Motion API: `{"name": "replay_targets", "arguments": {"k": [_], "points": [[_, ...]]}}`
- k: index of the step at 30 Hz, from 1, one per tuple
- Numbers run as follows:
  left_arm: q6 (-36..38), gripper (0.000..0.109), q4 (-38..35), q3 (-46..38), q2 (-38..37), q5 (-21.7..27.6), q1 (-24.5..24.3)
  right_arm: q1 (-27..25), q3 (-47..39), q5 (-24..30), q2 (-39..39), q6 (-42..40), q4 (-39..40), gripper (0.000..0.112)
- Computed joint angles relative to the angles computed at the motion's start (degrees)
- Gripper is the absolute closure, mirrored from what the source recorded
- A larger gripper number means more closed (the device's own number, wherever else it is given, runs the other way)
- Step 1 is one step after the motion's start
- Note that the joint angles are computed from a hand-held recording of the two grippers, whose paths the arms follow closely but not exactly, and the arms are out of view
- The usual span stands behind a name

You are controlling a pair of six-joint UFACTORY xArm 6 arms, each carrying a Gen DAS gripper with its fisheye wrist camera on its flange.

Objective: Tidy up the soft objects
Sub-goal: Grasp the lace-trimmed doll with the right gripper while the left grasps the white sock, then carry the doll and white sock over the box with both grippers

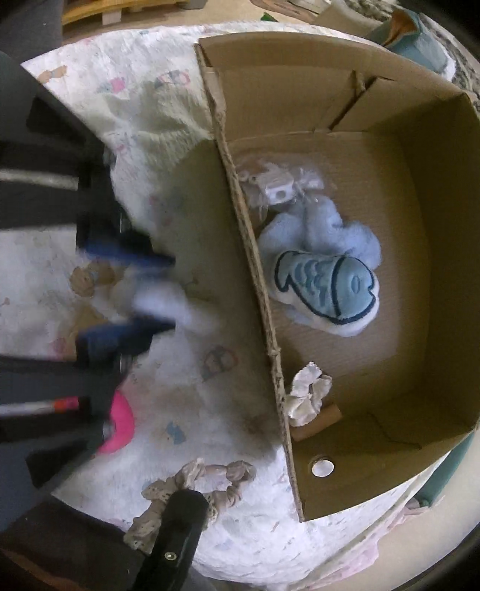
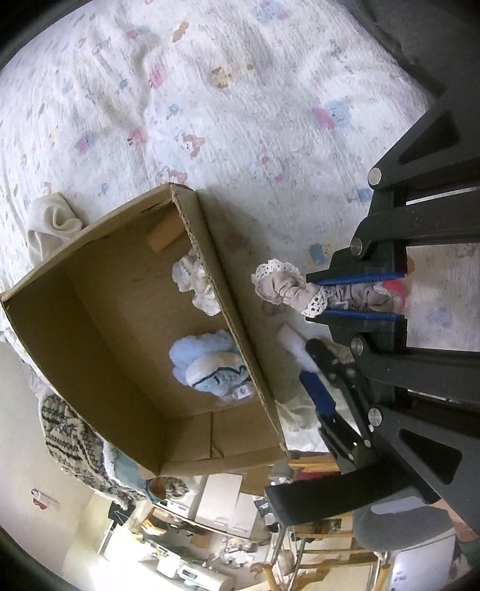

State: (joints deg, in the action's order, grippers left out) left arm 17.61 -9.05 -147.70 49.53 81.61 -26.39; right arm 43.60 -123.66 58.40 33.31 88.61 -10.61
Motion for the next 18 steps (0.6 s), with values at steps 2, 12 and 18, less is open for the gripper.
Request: {"name": "replay_targets", "arguments": {"k": [2, 12, 18], "points": [[-0.1, 0.090, -0.2, -1.3, 0.5, 0.4, 0.2, 0.1, -0.5, 0.3, 0.3, 0.2, -0.2, 0.098], [-3.2, 0.091, 0.3, 8.2, -7.3, -5.5, 2.1, 0.5, 1.5, -1.7, -1.0, 1.6, -3.5, 0.099], [-4.5, 0.091, 1.4, 18.2, -13.9, -8.4, 2.3, 0.8, -1.9, 0.0, 0.7, 0.3, -4.6, 0.098]]}}
